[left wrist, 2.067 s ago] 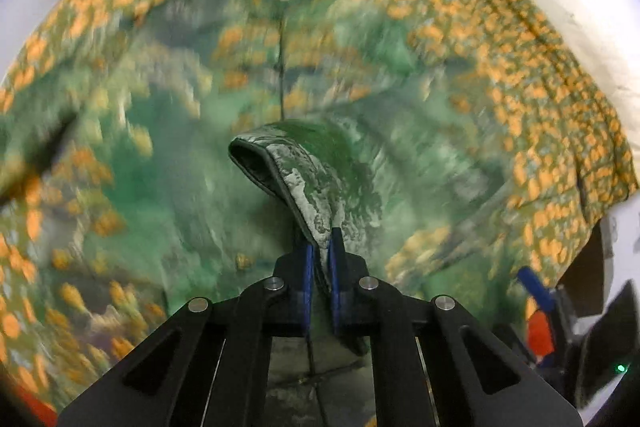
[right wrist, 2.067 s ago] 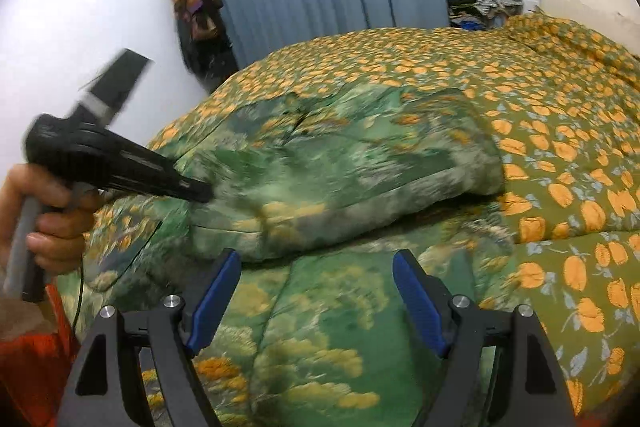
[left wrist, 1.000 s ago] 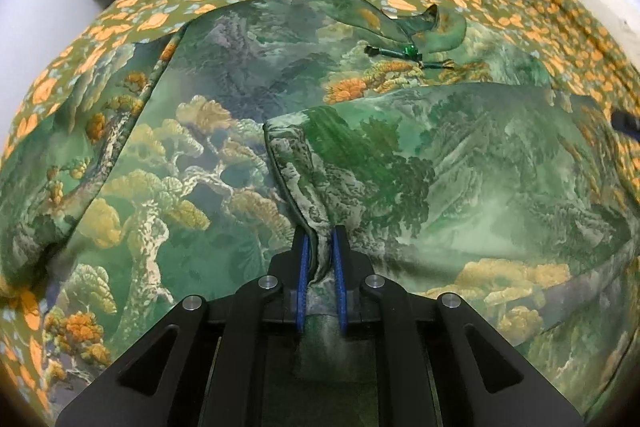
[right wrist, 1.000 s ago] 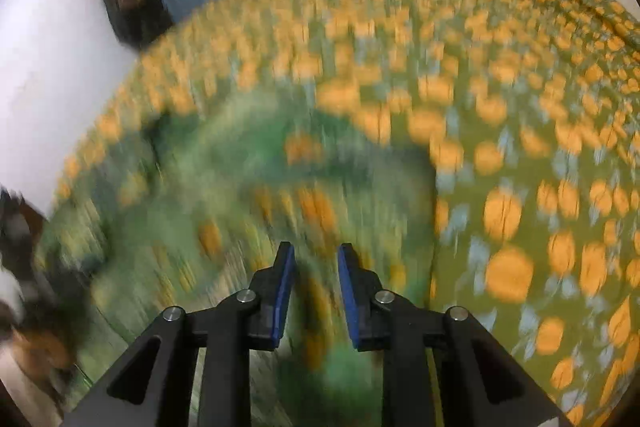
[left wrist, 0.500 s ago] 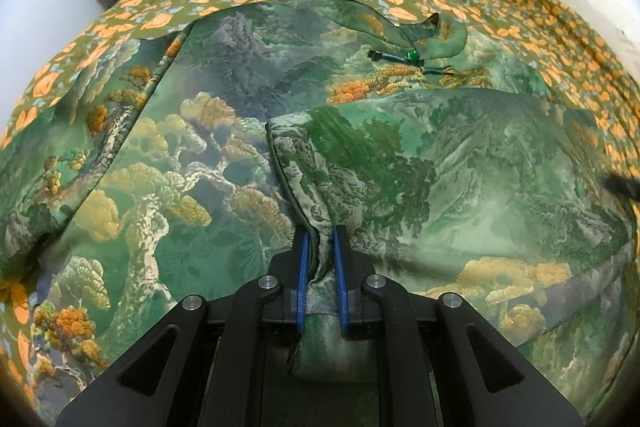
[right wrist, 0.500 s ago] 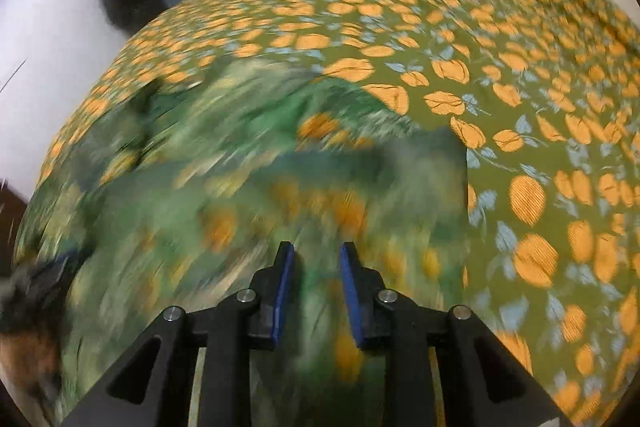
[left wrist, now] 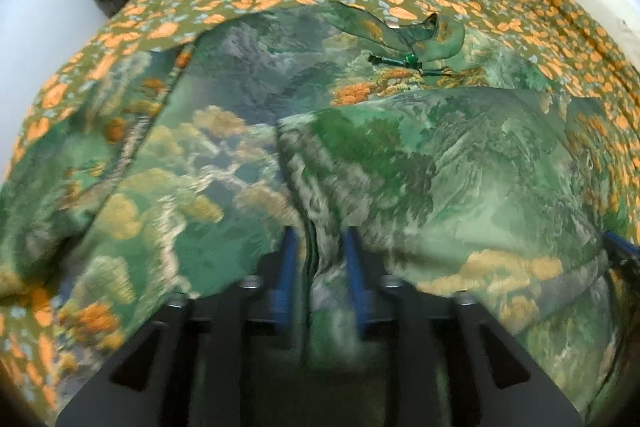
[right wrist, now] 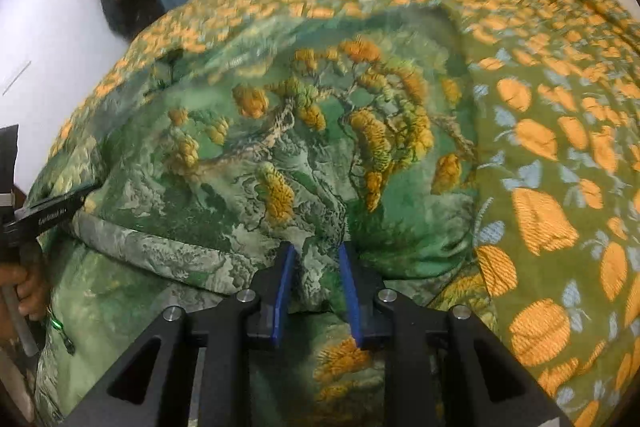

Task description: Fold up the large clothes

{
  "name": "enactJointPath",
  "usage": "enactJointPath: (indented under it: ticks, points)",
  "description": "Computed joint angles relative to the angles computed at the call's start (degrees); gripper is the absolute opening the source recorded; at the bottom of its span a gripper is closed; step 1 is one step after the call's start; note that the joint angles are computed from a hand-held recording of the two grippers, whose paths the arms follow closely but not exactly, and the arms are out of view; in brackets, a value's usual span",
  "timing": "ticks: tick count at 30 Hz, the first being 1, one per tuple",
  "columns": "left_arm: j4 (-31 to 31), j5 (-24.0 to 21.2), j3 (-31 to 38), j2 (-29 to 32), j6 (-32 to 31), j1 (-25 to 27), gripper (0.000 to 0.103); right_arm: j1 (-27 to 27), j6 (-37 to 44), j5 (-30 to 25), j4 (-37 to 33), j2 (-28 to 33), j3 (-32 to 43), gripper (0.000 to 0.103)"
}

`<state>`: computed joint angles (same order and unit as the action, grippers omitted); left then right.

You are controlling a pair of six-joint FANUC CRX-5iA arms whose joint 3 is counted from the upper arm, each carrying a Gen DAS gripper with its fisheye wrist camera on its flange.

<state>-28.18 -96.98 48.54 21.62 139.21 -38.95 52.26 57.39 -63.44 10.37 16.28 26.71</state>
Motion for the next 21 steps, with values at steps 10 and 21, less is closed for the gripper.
enactJointPath:
  ticks: [10,21]
  points:
    - [-3.2,-7.35,-6.18,-10.42,1.45,-8.23,0.094,10.54,-19.1,1.06,22.65,-15.79,-19.87,0.088]
    - [-3.25,-9.22,-26.96,-32.82,20.96,-3.75,0.1,18.0,-19.95,2.37,23.72,-19.79,-25.54,0.088]
